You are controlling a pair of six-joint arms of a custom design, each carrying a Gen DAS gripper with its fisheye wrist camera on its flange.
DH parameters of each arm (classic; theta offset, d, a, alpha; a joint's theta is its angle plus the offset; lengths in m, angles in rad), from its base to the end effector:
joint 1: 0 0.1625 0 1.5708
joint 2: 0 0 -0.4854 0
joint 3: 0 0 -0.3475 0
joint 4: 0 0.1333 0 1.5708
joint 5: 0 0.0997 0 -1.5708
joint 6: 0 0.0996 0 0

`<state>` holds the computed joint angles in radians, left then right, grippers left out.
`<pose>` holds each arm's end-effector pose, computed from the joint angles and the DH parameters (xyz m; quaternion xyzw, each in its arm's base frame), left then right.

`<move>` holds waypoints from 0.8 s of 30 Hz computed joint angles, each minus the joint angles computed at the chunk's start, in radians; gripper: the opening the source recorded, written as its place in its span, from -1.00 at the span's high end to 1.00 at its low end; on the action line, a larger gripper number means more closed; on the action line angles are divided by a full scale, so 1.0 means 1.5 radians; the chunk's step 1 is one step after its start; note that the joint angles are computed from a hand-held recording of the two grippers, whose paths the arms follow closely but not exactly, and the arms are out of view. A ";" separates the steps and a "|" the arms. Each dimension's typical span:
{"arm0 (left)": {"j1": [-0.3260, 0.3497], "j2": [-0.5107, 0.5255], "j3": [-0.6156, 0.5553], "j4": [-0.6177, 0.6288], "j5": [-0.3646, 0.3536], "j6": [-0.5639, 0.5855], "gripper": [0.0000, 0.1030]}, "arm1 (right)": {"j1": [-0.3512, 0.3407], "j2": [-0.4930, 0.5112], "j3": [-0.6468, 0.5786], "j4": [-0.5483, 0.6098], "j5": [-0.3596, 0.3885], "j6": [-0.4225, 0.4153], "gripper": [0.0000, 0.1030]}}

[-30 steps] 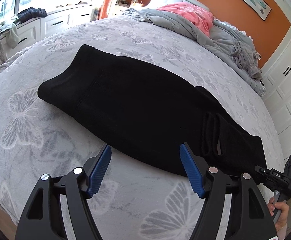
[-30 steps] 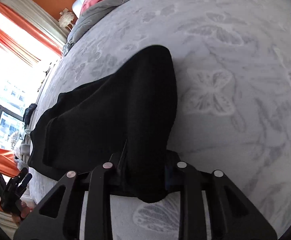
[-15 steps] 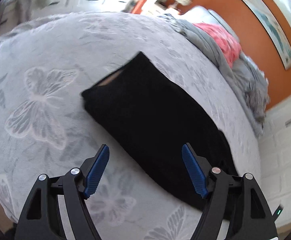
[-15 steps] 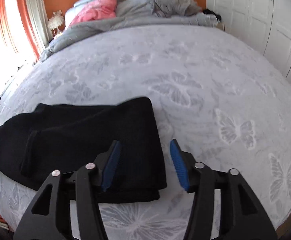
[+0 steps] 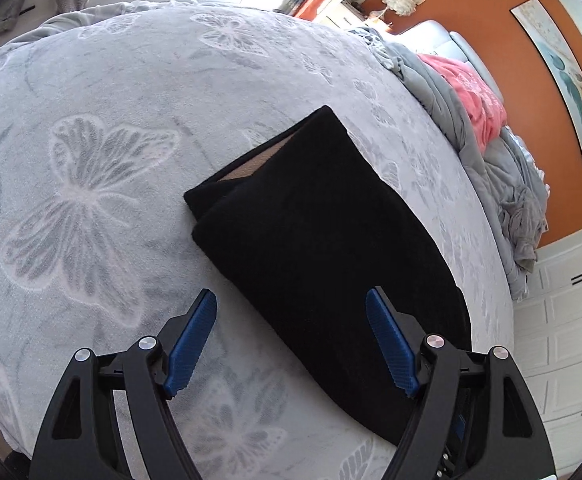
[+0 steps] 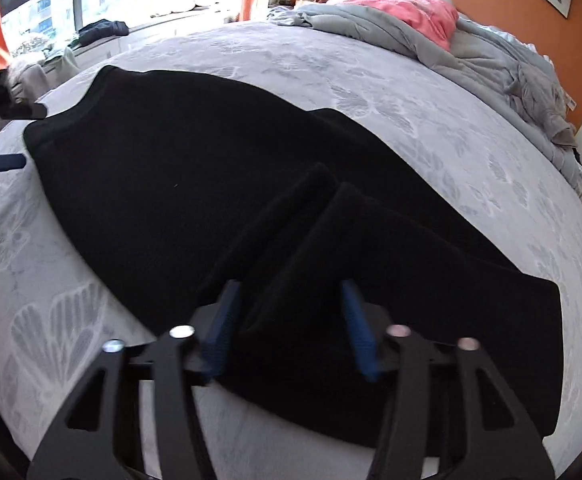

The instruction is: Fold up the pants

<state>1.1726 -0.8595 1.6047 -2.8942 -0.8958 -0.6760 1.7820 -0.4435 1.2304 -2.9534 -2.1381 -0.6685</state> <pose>-0.0905 -0.7195 0.2839 -0.2187 0.8826 -0.3935 0.1351 0.2485 -0.7786 0.1111 0.3165 -0.8654 0.2138 0.3244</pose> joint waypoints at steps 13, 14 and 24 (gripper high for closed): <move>0.007 0.013 -0.020 0.034 0.003 0.039 -0.47 | 0.004 0.010 -0.040 0.054 0.045 0.089 -0.61; 0.006 0.013 -0.020 0.034 0.004 0.045 -0.49 | 0.005 0.011 -0.033 0.043 0.035 0.089 -0.65; -0.004 0.032 -0.028 0.042 0.053 0.069 -0.49 | 0.013 0.044 -0.062 0.024 0.028 0.051 1.00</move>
<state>1.1659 -0.8122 1.5620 -2.8317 -0.8160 -0.5732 1.8013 -0.3774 1.1378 -2.9175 -2.0961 -0.5917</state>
